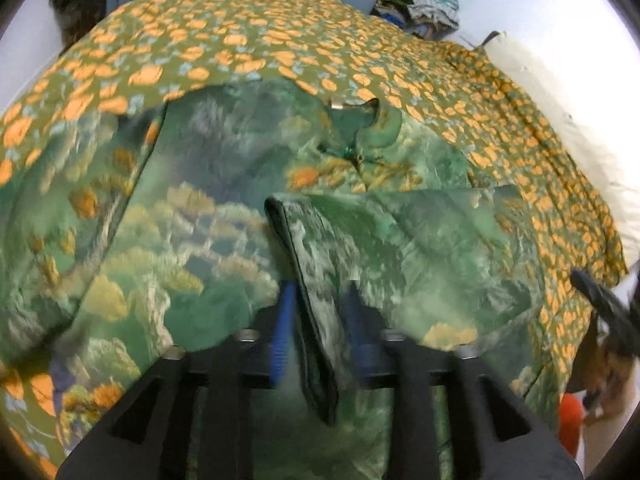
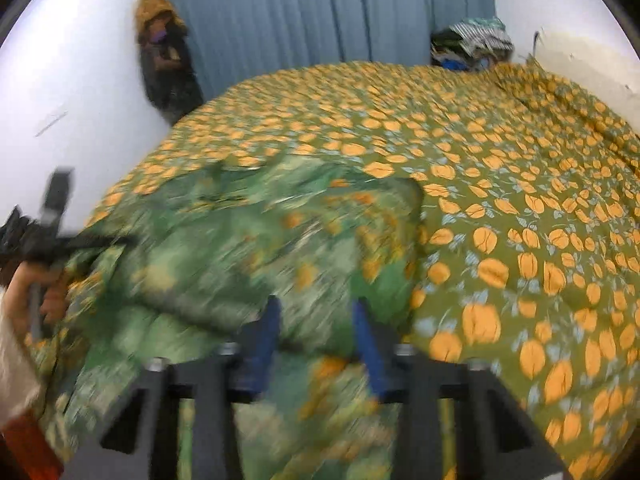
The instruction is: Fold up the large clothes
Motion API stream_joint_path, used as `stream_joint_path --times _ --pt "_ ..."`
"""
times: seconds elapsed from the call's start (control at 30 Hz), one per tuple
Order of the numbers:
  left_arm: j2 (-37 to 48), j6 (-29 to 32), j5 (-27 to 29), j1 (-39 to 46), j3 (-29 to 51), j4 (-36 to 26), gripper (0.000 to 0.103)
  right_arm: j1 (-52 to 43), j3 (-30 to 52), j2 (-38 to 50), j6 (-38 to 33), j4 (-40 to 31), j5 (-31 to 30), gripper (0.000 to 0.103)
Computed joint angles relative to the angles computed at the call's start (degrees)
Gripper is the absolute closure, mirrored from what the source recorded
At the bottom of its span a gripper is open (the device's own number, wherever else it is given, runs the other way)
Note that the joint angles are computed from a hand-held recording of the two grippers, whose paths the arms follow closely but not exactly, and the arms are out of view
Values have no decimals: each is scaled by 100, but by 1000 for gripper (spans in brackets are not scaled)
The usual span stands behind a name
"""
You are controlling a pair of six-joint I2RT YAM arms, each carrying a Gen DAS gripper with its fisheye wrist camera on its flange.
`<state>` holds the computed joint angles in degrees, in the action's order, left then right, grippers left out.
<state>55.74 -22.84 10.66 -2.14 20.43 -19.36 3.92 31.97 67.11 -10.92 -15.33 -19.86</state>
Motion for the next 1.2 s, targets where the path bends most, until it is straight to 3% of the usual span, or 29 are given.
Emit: stream_joint_path --times 0.07,0.3,0.37,0.5,0.63,0.87,0.97,1.2 --pt "-303 -119 14 -52 -217 63 40 180 318 677 42 287 191 79" --pt "817 -447 -544 -822 -289 890 40 682 945 3053 323 918 658 79" --pt "1108 -525 -668 -928 -362 1209 38 681 909 3214 333 1121 615 79" --pt "1141 -538 -732 -972 -533 1545 37 653 1494 3082 200 189 582 79" --pt "1246 -603 -801 -1055 -709 1950 37 582 2036 2927 404 99 407 79" --pt "1303 -645 -1117 -1303 -886 2290 35 602 3120 4638 1269 227 428 80" --pt "1367 -610 -1086 -1254 -935 2432 35 616 2796 4492 1305 585 442 80" --pt "1261 -622 -1166 -1300 -1108 2570 34 375 1599 3231 628 241 47 80"
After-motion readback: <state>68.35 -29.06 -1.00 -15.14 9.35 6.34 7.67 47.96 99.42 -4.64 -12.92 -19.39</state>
